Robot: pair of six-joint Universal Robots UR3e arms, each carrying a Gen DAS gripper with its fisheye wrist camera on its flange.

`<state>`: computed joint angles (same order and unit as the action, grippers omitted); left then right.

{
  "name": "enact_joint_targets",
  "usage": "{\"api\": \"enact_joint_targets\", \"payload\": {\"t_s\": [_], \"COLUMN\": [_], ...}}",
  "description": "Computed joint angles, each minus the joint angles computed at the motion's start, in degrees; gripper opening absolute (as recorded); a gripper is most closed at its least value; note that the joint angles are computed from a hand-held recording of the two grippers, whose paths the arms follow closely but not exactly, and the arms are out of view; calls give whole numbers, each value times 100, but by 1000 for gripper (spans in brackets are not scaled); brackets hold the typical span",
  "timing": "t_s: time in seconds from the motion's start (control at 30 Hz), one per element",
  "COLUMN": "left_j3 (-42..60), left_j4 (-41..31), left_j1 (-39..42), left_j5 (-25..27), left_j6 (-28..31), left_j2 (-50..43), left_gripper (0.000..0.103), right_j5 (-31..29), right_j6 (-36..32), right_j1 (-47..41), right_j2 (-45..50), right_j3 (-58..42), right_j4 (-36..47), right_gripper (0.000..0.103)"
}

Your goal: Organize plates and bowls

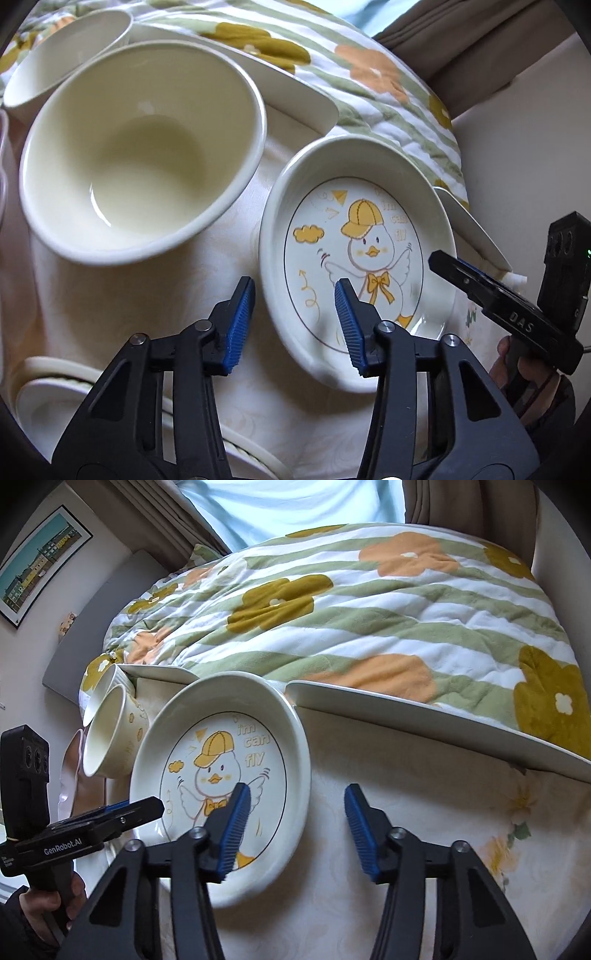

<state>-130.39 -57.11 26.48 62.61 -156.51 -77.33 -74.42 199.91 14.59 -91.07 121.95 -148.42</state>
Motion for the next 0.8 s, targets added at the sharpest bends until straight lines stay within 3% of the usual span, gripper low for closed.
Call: {"api": "enact_joint_targets", "payload": {"t_s": [0.03,0.1,0.17,0.27,0.63,0.8], "left_j3": [28,63,76,26,-75,-77], "left_j4": [78,196,315,417,202,-573], "left_j1": [-44,-80,-112,-101,-62,313], "left_j5": [29,61,137,177,268,-15], "left_j6": [-29,-61,-81,-33,374,814], "left_j2": [-71,-170,-252,-249,355,1233], "left_gripper": [36,30,18,15,15,15], "right_j5": [51,91,128,226,108,-140], "right_j6": [-21,-47,-87,-111,87,295], "right_j1": [-30,-70,-83,-96,23,228], "right_j2": [88,185,234,302,18,-536], "right_j3": [-6,-1,-12,6,142,209], "right_j4": [-52,-200,-260,-339,-430,-274], "right_gripper": [33,31,23,12,12,12]}}
